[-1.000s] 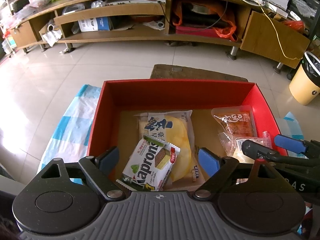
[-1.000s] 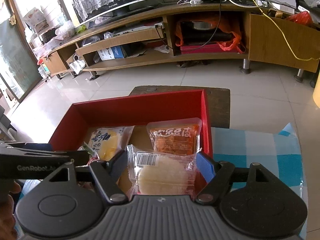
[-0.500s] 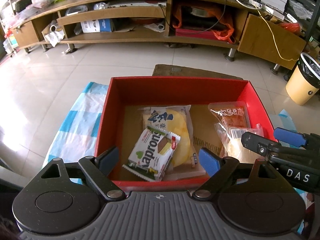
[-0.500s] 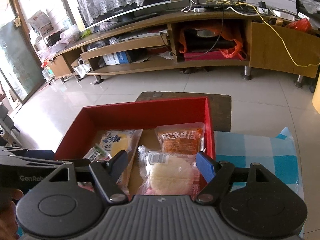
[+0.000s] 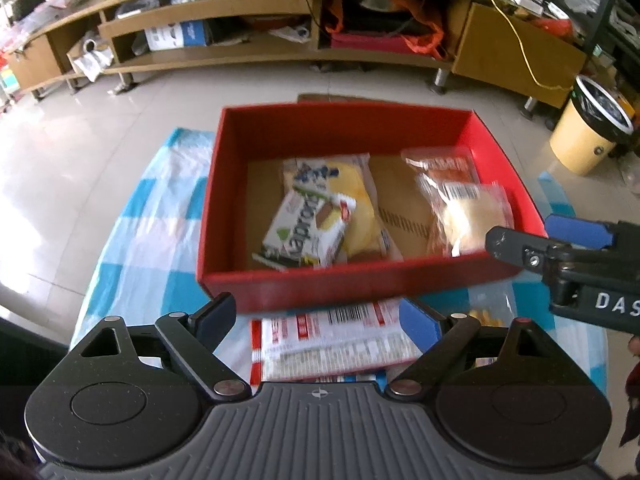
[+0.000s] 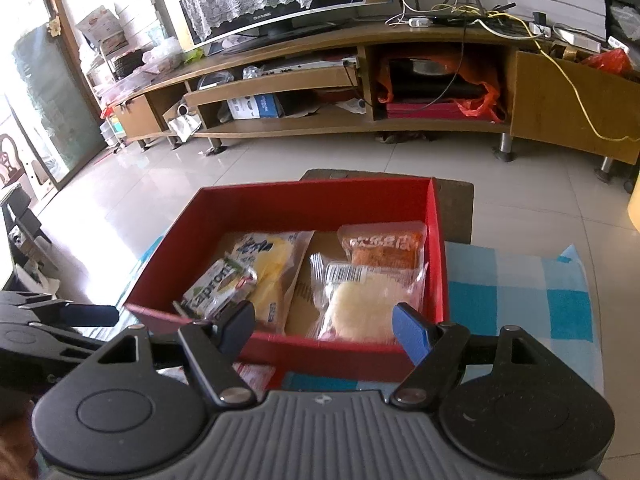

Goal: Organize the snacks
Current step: 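Withdraw both open tools from the box toward the remaining snacks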

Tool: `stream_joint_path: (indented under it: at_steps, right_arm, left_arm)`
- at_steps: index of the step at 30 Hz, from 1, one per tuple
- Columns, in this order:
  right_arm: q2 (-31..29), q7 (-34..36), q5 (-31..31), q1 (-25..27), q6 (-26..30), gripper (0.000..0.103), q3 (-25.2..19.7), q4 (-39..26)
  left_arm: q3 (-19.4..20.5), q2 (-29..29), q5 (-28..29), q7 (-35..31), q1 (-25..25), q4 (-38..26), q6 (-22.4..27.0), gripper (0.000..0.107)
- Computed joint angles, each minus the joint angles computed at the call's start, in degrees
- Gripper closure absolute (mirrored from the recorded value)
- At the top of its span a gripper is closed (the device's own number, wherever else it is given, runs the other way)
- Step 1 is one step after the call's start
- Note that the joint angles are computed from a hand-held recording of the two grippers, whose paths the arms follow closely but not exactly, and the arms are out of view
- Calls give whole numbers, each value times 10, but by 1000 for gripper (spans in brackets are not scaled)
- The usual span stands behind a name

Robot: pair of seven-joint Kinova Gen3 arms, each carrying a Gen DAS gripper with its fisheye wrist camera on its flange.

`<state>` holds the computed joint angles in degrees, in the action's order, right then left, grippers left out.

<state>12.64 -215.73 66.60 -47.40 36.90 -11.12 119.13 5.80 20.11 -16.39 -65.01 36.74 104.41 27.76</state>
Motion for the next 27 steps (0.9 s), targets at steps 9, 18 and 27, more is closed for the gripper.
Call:
stream_joint_path:
  at_steps: [9, 18, 27]
  right_arm:
    - [-12, 28, -47, -17, 12, 30, -17, 13]
    - [-20, 16, -56, -13, -6, 30, -15, 38]
    - [-22, 19, -53, -3, -22, 30, -11, 43]
  left_arm:
    - [52, 37, 96, -106, -57, -15, 18, 15]
    - [13, 99, 106, -69, -15, -75, 46, 10]
    - [-4, 96, 65, -40, 6, -58, 55, 11]
